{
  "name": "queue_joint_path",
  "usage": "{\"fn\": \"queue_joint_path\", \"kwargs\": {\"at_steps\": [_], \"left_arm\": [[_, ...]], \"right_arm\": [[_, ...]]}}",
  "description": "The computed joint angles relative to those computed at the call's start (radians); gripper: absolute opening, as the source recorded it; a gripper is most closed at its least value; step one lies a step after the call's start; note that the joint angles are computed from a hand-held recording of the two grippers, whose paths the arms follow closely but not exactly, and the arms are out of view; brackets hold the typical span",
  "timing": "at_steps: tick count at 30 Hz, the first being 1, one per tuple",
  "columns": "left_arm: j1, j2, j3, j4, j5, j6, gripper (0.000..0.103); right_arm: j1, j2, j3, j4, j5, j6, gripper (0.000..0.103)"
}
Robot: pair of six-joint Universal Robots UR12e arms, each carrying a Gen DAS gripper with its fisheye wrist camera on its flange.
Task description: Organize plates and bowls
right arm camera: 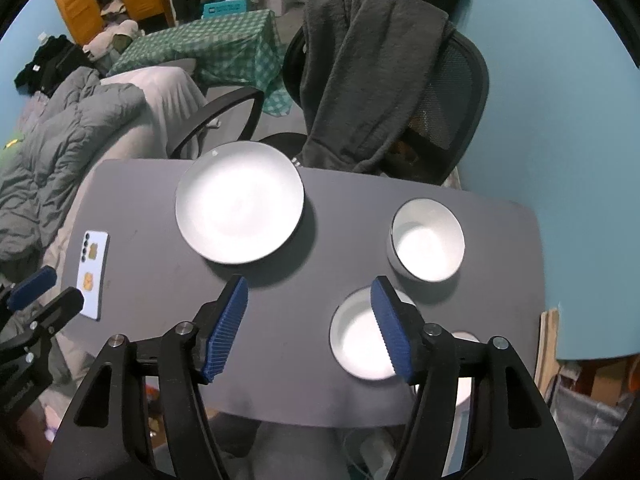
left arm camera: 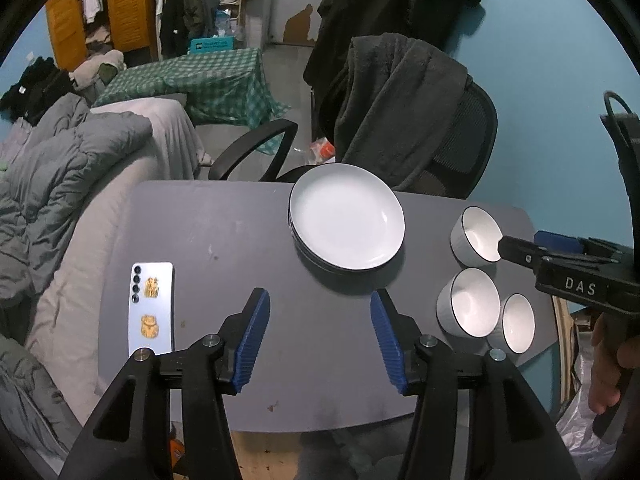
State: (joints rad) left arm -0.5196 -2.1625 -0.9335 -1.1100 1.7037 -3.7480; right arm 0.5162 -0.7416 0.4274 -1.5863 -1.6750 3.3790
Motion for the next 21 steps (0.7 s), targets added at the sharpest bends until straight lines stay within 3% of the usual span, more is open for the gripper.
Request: {"fn": "queue_joint_path", "kwargs": {"at_steps": [11, 14, 21], "left_arm": [[0.002, 0.04, -0.044, 0.042, 0.026, -0.036, 0.054], [0.0, 0.045, -0.046, 0.043, 0.046, -0.031, 0.054], [0.009, 0.061, -0.067, 0.059, 0.019, -0.036, 0.056]], "right_arm": [[0.012, -0.067, 0.112, -0.069, -0.013, 0.039, 0.064], [0.015, -0.072, 0.118, -0.073, -0.018, 0.047, 0.064], [0.022, -0.062, 0.097, -0.048, -0.036, 0.061, 0.065]]}}
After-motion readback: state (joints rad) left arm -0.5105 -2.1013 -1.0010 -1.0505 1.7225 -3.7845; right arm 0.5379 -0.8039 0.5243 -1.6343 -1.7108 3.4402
